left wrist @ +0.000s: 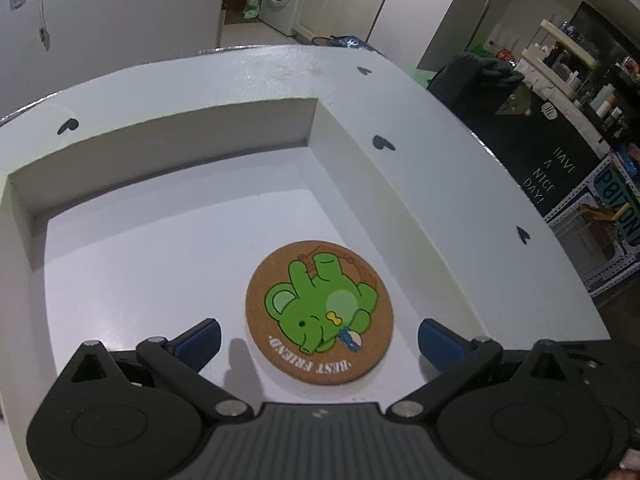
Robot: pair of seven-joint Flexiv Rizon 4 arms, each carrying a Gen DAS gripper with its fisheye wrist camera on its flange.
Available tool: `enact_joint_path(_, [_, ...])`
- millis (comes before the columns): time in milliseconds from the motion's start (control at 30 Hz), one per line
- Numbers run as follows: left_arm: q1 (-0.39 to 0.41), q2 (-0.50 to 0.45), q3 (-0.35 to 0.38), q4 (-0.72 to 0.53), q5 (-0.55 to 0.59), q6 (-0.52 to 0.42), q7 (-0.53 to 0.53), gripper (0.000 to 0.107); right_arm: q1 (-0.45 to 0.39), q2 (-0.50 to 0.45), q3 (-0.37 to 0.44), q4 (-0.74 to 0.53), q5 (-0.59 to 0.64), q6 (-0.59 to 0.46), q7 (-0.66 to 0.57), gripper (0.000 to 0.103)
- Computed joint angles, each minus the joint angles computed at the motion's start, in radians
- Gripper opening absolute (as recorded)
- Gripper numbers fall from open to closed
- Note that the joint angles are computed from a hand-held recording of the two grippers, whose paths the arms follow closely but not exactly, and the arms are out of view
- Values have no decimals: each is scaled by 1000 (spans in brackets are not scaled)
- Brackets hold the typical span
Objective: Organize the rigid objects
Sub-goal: 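Move the left tool back to the round wooden coaster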
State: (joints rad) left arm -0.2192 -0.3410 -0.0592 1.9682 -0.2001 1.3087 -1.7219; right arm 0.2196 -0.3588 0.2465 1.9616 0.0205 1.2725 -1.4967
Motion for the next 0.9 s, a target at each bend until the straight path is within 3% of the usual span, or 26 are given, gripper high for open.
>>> enact_joint_path(333, [-5, 118, -23, 110, -31, 65, 48, 103, 0, 4, -1, 10, 2, 13, -4, 5])
enact_joint_path(467, [2, 171, -50, 192, -95, 137, 87, 103, 1, 7, -2, 14, -1, 15, -1, 5])
enact_joint_path(667, [-32, 254, 9, 269, 11, 186, 13, 103, -1, 8, 0, 15, -3, 15, -6, 5])
enact_joint_path(900, [6, 366, 52, 324, 302, 161, -216, 103, 2, 7, -2, 16, -8, 17, -4, 5])
